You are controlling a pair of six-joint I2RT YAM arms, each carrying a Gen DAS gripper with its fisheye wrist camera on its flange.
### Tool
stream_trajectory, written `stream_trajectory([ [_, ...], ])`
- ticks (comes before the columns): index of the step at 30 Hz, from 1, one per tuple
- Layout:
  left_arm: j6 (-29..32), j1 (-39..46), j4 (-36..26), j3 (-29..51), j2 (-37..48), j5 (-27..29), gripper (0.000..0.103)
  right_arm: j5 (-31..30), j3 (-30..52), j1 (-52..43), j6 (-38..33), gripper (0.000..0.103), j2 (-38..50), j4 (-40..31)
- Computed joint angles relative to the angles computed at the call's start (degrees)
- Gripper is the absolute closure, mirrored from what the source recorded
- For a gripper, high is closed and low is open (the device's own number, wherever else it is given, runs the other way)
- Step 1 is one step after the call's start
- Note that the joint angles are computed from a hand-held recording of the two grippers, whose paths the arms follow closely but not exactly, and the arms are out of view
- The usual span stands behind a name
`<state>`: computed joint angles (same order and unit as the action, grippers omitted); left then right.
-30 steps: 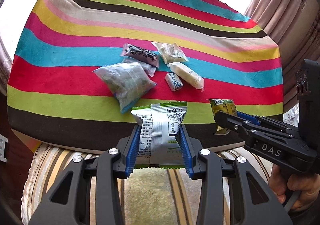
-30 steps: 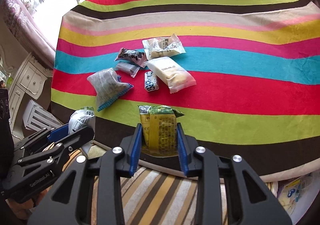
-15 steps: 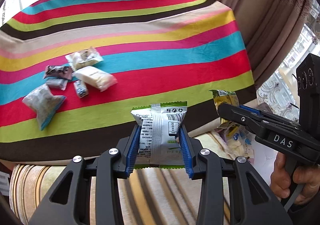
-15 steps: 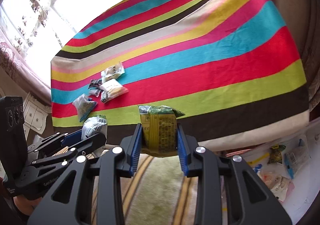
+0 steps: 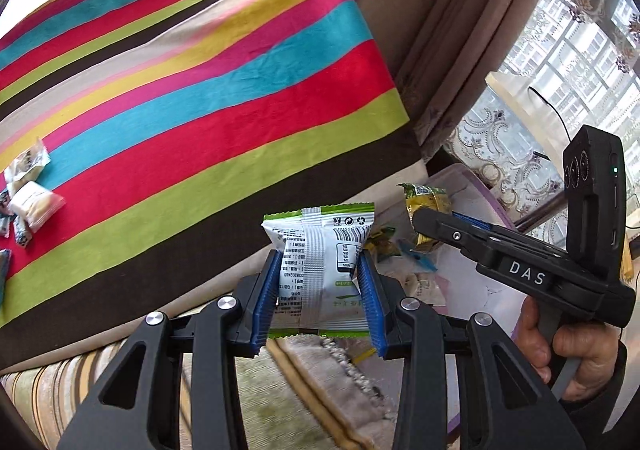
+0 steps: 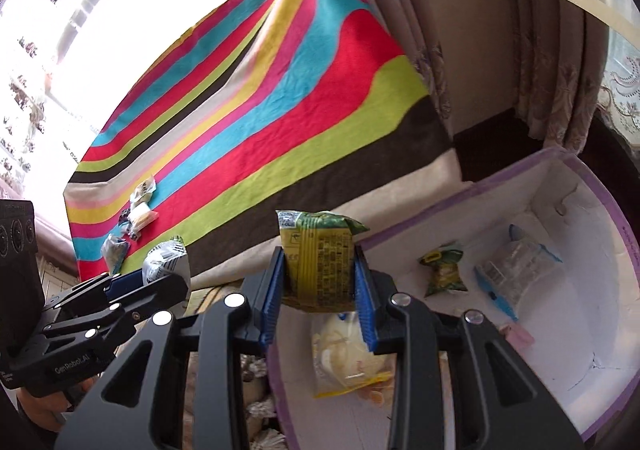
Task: Organize snacks
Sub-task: 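Carry both packets into the white box and open both tools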
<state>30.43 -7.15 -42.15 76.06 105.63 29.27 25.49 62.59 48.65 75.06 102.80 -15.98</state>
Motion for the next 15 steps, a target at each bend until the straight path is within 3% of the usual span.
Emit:
stream_trajectory([
  [11,-3.04,-7.74,-0.02,-0.21,1.83,3.41,0.064,2.25,-12.69,0.42,7.39,0.068,-8.27,2.61],
  [13,-3.48,-7.89,-0.08,-0.04,1.98,4.0,0.053,2.76,-13.91,0.6,8.26,0.064,-9.31,2.99],
  [15,-4.04,-7.74,0.2,-0.21,1.77,4.19,0.05,3.23,-13.83,0.82,8.57,0.06,-9.69,2.39],
])
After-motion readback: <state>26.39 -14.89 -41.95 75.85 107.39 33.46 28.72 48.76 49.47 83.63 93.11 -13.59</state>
